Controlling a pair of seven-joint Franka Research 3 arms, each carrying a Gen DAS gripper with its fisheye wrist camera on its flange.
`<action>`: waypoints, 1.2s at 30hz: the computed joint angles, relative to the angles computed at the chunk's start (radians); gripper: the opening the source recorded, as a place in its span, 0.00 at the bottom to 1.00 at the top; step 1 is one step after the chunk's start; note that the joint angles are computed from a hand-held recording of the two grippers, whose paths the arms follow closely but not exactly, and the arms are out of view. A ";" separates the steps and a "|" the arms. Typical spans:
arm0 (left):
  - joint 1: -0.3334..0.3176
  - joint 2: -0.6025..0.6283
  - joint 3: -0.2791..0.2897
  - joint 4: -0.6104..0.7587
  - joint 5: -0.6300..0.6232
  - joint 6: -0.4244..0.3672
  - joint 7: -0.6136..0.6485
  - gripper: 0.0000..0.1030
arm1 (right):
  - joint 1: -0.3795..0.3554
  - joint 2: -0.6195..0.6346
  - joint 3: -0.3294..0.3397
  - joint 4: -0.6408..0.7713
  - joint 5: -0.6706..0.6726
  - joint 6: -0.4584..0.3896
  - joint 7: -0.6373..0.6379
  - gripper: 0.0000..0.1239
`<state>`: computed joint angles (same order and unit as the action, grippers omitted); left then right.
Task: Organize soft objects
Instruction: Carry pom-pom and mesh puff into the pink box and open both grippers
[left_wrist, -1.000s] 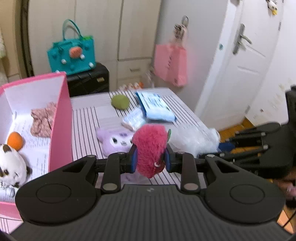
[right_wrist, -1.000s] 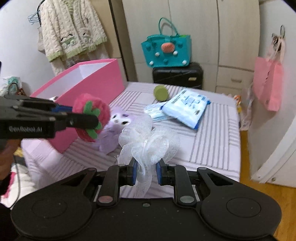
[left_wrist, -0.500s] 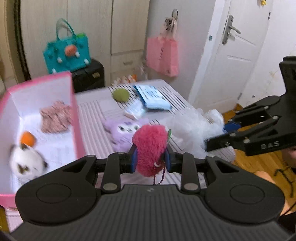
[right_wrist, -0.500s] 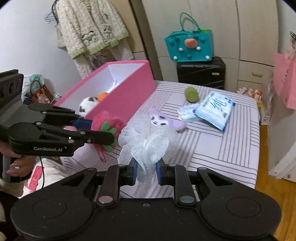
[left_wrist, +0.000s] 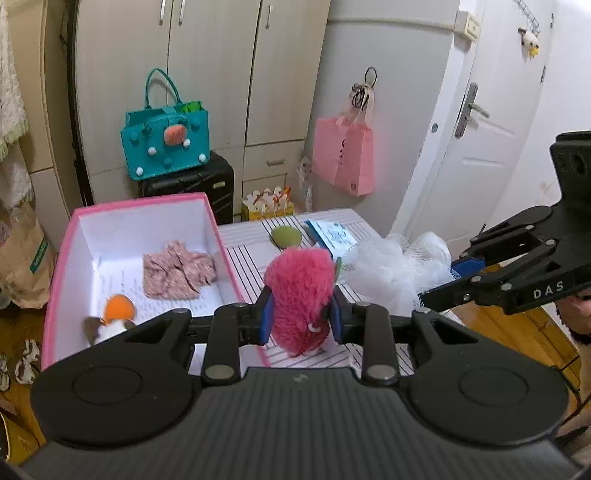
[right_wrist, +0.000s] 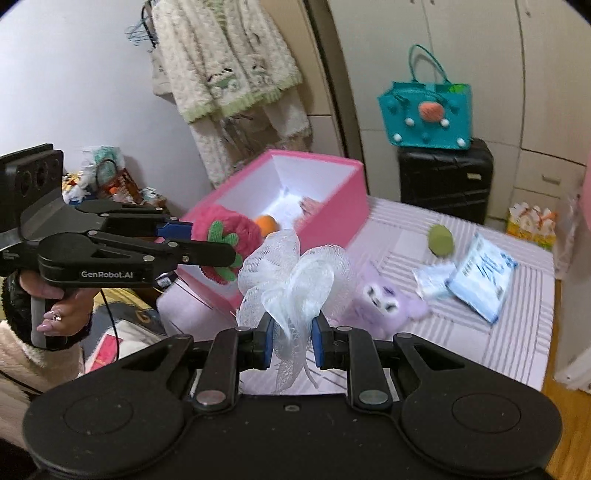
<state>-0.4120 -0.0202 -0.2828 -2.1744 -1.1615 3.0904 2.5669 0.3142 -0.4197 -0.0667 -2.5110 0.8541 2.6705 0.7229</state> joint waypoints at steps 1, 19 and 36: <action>0.005 -0.008 0.004 -0.004 0.024 -0.003 -0.018 0.28 | -0.001 0.004 0.006 0.017 -0.011 -0.014 0.014 0.20; 0.097 -0.006 0.084 0.065 -0.098 -0.106 0.093 0.28 | 0.027 0.250 0.064 0.398 0.071 -0.136 -0.072 0.20; 0.069 0.361 0.200 0.273 0.671 -0.103 -0.662 0.28 | -0.070 0.786 0.163 0.857 -0.202 -0.153 0.128 0.19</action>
<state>-0.3427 0.3412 -0.0828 -1.9011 -0.4905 2.9879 1.9045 0.2440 0.3659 0.0964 -1.6537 0.6526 2.5171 0.8506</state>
